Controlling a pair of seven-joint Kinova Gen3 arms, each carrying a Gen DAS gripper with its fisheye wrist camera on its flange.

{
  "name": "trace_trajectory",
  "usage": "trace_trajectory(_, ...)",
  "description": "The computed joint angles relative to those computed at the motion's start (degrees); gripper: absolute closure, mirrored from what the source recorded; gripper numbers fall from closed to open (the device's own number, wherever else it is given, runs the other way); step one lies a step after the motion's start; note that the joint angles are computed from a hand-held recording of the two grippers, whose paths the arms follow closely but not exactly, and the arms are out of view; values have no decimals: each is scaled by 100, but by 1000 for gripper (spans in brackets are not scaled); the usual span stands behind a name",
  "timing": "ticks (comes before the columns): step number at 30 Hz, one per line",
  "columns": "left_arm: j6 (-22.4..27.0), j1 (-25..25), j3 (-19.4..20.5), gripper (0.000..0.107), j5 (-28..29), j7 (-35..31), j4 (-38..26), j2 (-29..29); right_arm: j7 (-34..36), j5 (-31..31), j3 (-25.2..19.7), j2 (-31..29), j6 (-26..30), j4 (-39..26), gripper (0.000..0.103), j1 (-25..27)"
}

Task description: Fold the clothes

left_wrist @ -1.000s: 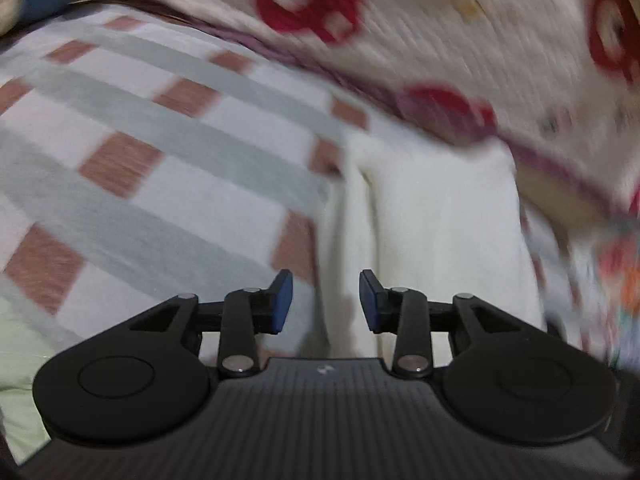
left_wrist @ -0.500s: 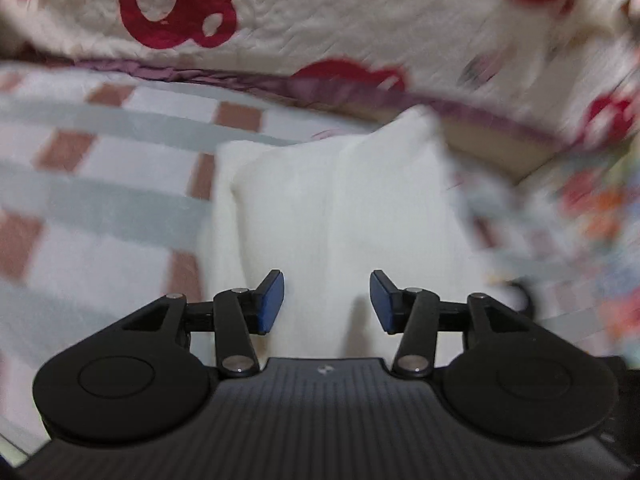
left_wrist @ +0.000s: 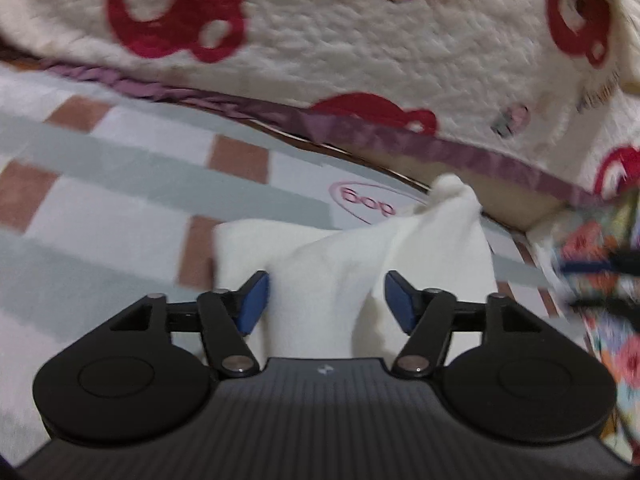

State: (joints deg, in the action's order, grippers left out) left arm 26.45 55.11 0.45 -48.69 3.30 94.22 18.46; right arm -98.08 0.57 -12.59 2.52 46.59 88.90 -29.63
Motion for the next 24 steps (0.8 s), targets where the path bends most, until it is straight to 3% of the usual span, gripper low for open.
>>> trace_trajectory(1, 156, -88, 142, 45, 90, -233, -185, 125, -233, 140, -24, 138, -211, 29, 45, 106)
trace_trajectory(2, 389, -130, 275, 65, 87, -395, -359, 252, -466, 186, -154, 255, -383, 63, 45, 282)
trace_trajectory(3, 555, -99, 304, 99, -10, -463, -483, 377, -646, 140, -207, 368, -549, 92, 45, 402)
trace_trajectory(4, 655, 24, 226, 99, -127, -438, -542, 429, -793, 113, -154, 490, -704, 104, 45, 416)
trace_trajectory(7, 765, 684, -459, 99, -349, 124, -456, 194, -1270, 537, 207, 715, -1214, 244, 45, -10)
trace_trajectory(9, 618, 813, -636, 99, -562, 483, -261, 24, -1688, 906, 342, 882, -1385, 237, 45, -176)
trace_trajectory(11, 627, 538, -388, 99, -529, 469, -213, 89, -2040, 1372, 807, 1038, -1418, 198, 45, -612)
trace_trajectory(13, 358, 75, -50, 99, -293, 599, -75, 94, -2301, 1692, 983, 1191, -1476, 162, 45, -744)
trace_trajectory(16, -220, -196, -54, 98, 0, 993, 225, 22, -2245, 1572, 718, 1375, -1532, 68, 45, -358)
trace_trajectory(20, -139, -150, -98, 96, 36, 807, 188, 14, -1945, 1071, 605, 1572, -1497, -90, 45, -72)
trace_trajectory(22, 85, -173, -26, 87, 179, 640, 59, 73, -1803, 790, 554, 1667, -1484, -148, 43, 66)
trace_trajectory(24, 473, -296, 135, 59, 520, 350, -134, 98, -1975, 571, 649, 1650, -1557, -93, 42, 88)
